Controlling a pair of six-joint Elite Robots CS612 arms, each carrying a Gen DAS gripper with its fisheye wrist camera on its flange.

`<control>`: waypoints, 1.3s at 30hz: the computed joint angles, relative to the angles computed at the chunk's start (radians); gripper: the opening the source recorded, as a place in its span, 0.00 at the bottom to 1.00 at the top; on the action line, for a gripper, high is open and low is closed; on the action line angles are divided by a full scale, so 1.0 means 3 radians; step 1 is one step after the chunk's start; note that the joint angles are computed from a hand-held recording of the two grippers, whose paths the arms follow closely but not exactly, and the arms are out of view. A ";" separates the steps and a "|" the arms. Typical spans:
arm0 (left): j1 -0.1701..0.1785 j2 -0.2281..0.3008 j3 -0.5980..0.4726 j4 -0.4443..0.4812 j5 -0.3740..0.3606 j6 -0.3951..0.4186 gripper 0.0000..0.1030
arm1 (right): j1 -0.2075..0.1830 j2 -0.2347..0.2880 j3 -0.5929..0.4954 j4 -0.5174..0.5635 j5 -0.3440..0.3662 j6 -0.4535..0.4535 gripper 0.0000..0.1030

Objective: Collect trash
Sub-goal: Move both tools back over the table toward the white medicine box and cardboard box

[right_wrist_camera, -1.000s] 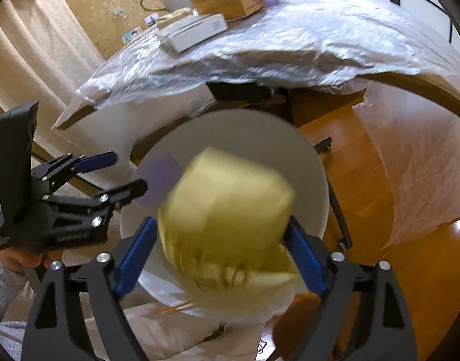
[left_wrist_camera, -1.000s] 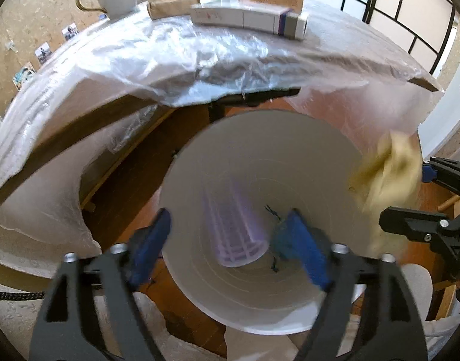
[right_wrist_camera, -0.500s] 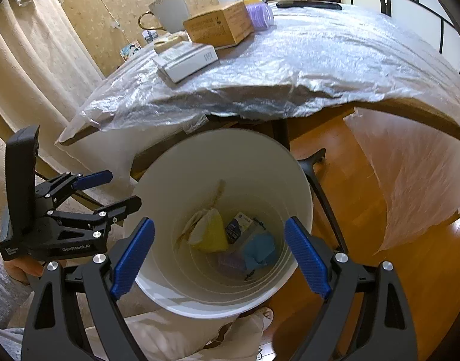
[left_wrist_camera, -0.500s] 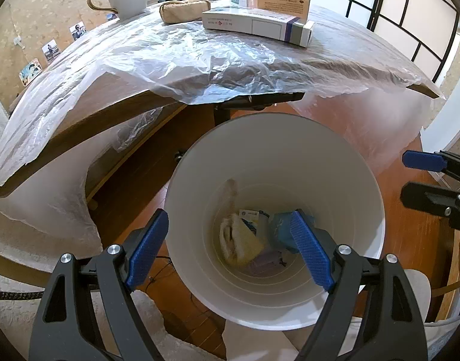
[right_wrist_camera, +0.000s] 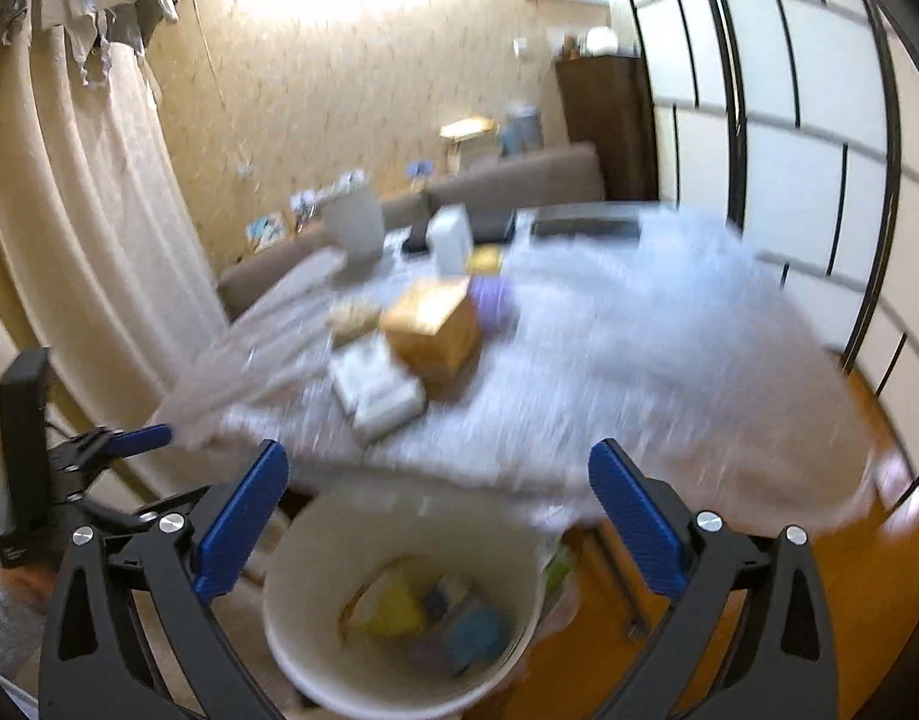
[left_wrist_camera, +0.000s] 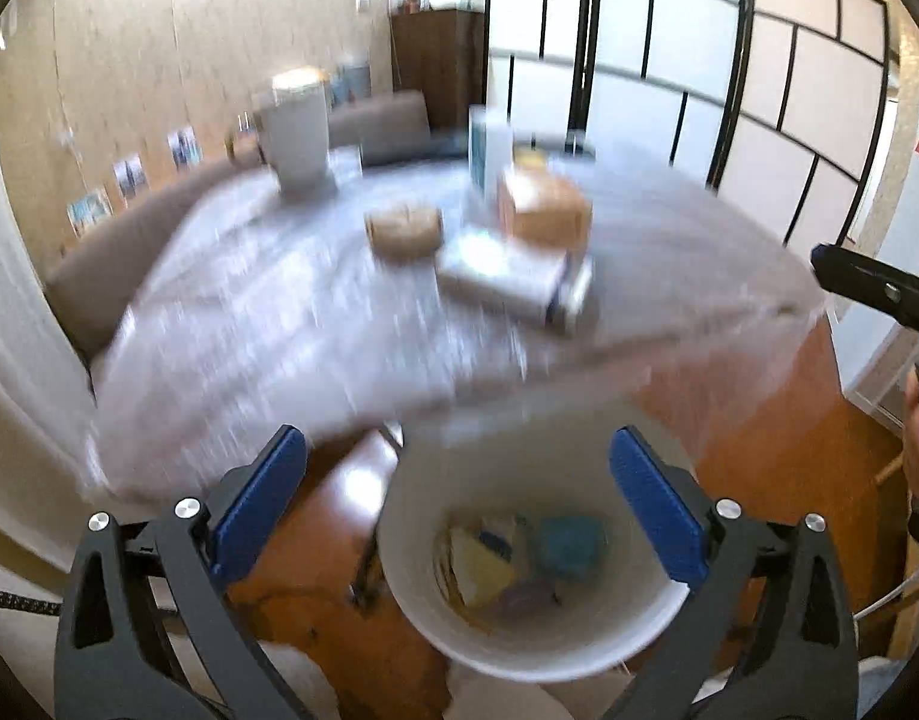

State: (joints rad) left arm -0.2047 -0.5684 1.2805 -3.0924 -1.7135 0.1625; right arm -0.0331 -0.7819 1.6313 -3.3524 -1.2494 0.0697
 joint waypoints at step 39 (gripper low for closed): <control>-0.0045 0.0800 -0.1651 0.1341 0.0040 0.0342 0.98 | 0.0055 0.0677 -0.1535 0.1516 0.0211 0.0283 0.95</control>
